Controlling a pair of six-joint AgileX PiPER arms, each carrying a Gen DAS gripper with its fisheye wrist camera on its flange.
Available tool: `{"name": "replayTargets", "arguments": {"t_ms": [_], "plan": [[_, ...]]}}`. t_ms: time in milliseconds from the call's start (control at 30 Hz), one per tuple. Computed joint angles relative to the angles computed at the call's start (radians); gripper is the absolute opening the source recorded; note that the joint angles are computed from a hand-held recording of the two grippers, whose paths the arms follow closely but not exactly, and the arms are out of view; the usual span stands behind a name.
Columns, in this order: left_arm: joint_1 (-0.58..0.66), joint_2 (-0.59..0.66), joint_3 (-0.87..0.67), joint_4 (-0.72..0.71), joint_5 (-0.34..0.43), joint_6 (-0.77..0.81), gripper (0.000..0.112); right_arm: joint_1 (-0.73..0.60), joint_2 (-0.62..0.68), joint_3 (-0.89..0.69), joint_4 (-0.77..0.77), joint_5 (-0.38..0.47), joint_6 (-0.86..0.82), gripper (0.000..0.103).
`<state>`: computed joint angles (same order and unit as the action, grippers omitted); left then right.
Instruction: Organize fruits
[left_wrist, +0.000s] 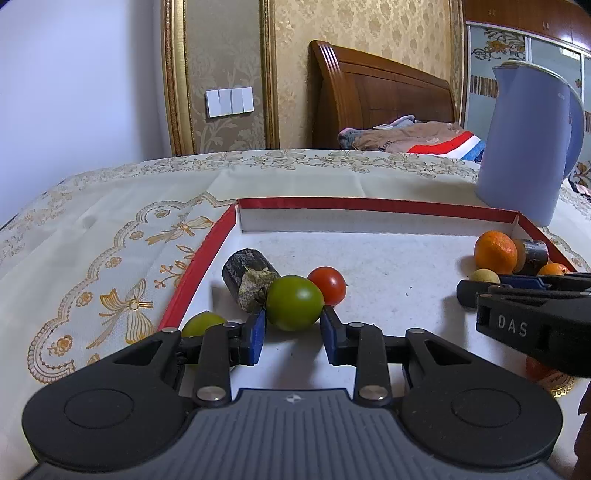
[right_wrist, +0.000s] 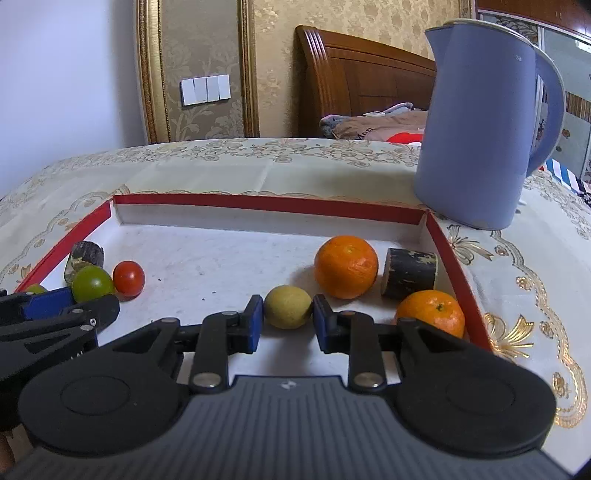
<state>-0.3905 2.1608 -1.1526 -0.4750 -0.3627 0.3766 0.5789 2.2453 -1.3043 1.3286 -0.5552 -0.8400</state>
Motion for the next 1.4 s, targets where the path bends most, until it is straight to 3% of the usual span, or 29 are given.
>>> {"name": "replayTargets", "arguments": {"t_ms": [200, 300, 400, 500, 633, 667, 733, 900, 1133, 1267, 1400], "plan": [[0.008, -0.003, 0.006, 0.055, 0.004, -0.05, 0.031, -0.001, -0.005, 0.013, -0.022, -0.001, 0.035, 0.028], [0.011, -0.005, 0.012, 0.082, 0.003, -0.075, 0.031, 0.001, -0.007, 0.022, -0.027, -0.008, 0.054, 0.048], [0.009, -0.006, 0.017, 0.081, -0.002, -0.069, 0.032, 0.005, -0.009, 0.026, -0.027, -0.02, 0.057, 0.048], [0.011, -0.008, 0.019, 0.096, 0.0, -0.084, 0.032, 0.005, -0.005, 0.023, -0.016, -0.024, 0.049, 0.059], [0.014, -0.008, 0.017, 0.113, 0.005, -0.101, 0.034, 0.009, -0.01, 0.036, -0.051, -0.035, 0.084, 0.062], [0.016, -0.01, 0.02, 0.135, 0.005, -0.121, 0.038, 0.011, -0.013, 0.045, -0.068, -0.04, 0.102, 0.065], [0.017, -0.014, 0.028, 0.181, 0.003, -0.154, 0.047, 0.021, -0.018, 0.065, -0.101, -0.072, 0.145, 0.083], [0.014, -0.015, 0.034, 0.2, 0.003, -0.158, 0.051, 0.044, -0.032, 0.104, -0.142, -0.141, 0.191, 0.094], [0.022, -0.04, 0.08, 0.269, -0.017, -0.238, 0.052, 0.065, -0.055, 0.159, -0.185, -0.194, 0.256, 0.1], [0.033, -0.067, 0.135, 0.338, -0.064, -0.321, 0.06, 0.072, -0.072, 0.192, -0.207, -0.206, 0.303, 0.103], [0.034, -0.084, 0.171, 0.343, -0.102, -0.333, 0.06, 0.074, -0.087, 0.224, -0.22, -0.201, 0.337, 0.103]]}}
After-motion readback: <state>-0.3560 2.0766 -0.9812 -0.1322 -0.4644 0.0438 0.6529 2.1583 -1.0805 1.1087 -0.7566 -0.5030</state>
